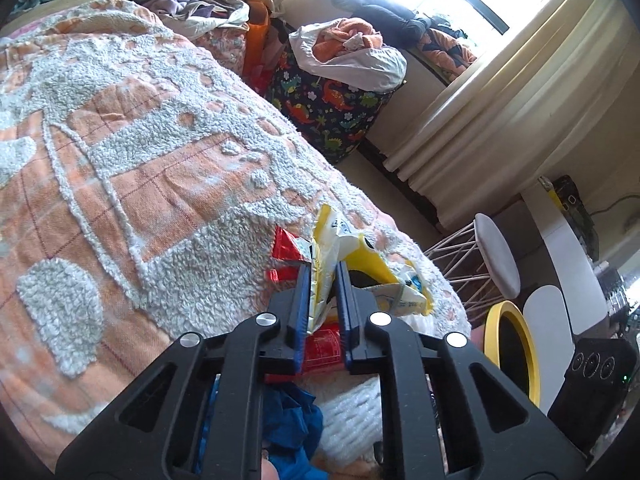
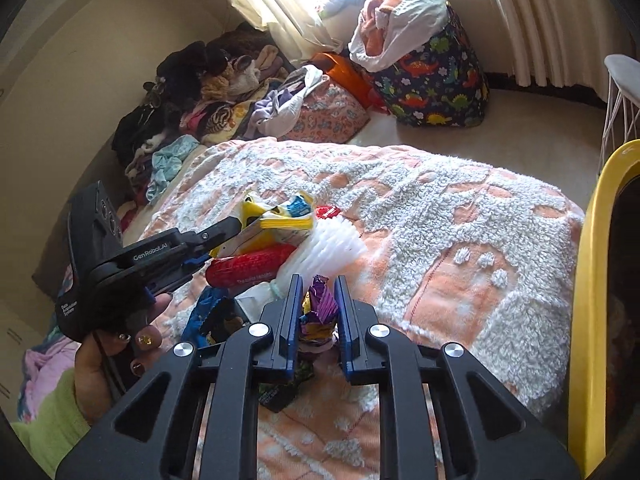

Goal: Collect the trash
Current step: 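Grasp the yellow-white packaging with the left tool while the right tool grasps a purple wrapper, then carry the yellow packaging and purple wrapper over the yellow bin with both tools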

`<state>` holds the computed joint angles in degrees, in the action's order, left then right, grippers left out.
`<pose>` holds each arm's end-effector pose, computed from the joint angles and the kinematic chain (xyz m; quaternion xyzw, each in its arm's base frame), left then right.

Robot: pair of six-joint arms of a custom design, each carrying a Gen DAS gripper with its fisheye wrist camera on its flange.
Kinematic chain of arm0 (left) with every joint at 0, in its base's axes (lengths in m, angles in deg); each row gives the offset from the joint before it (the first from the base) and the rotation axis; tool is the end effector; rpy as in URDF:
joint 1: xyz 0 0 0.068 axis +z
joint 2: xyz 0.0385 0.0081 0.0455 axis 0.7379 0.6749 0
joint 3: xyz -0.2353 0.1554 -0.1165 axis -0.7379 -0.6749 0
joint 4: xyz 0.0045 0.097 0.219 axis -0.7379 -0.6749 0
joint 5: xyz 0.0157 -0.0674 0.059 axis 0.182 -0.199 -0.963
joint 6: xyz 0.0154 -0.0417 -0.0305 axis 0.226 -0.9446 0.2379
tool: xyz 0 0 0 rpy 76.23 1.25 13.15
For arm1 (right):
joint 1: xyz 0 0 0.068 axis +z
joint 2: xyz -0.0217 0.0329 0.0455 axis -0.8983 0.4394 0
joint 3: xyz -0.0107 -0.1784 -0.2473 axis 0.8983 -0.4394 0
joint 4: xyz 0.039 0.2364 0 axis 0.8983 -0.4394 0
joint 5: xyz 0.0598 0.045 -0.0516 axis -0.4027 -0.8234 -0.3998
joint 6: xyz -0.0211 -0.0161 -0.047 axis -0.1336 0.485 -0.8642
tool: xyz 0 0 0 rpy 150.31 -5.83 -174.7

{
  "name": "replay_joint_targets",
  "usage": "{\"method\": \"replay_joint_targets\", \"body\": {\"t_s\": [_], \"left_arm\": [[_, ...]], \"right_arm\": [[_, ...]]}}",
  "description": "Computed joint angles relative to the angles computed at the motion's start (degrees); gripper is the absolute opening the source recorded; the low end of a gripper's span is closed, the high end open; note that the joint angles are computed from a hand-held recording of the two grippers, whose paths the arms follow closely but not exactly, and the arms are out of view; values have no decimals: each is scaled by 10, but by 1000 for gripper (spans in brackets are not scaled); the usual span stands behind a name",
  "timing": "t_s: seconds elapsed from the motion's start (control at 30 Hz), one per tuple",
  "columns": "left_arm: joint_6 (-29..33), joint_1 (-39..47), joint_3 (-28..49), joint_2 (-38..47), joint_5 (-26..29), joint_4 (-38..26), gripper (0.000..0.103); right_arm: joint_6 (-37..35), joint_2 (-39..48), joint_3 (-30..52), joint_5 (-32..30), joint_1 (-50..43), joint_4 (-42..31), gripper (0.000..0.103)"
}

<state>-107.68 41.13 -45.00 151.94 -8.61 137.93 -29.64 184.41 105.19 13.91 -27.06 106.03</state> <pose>0.2834 -0.0439 0.0417 -0.0917 0.9029 -0.2594 0.3302 0.2624 0.2013 0.0521 -0.0382 0.9033 0.2840 0.3194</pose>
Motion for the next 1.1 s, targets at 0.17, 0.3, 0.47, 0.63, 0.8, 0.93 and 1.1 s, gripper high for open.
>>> {"method": "replay_joint_targets", "body": {"t_s": [0.17, 0.3, 0.47, 0.63, 0.8, 0.93, 1.1], "left_arm": [[-8, -26, -53, -19, -27, 63, 4], [-15, -55, -93, -33, -53, 105, 4], [-30, -82, -128, -51, -75, 140, 3], [-35, -114, -156, -72, -94, 156, 3], [-44, -142, -180, -73, -113, 185, 3], [-49, -163, -197, -73, -130, 204, 3], [-59, -181, -206, -83, -146, 206, 3]], "right_arm": [[-18, -26, -46, 37, 23, 40, 16], [-32, -46, -80, 65, 45, 62, 16], [-42, -65, -112, 86, 64, 83, 16], [-38, -72, -135, 80, 63, 96, 15], [-38, -79, -158, 83, 66, 112, 15], [-38, -94, -180, 96, 75, 125, 15], [-37, -113, -202, 105, 80, 135, 15]]}}
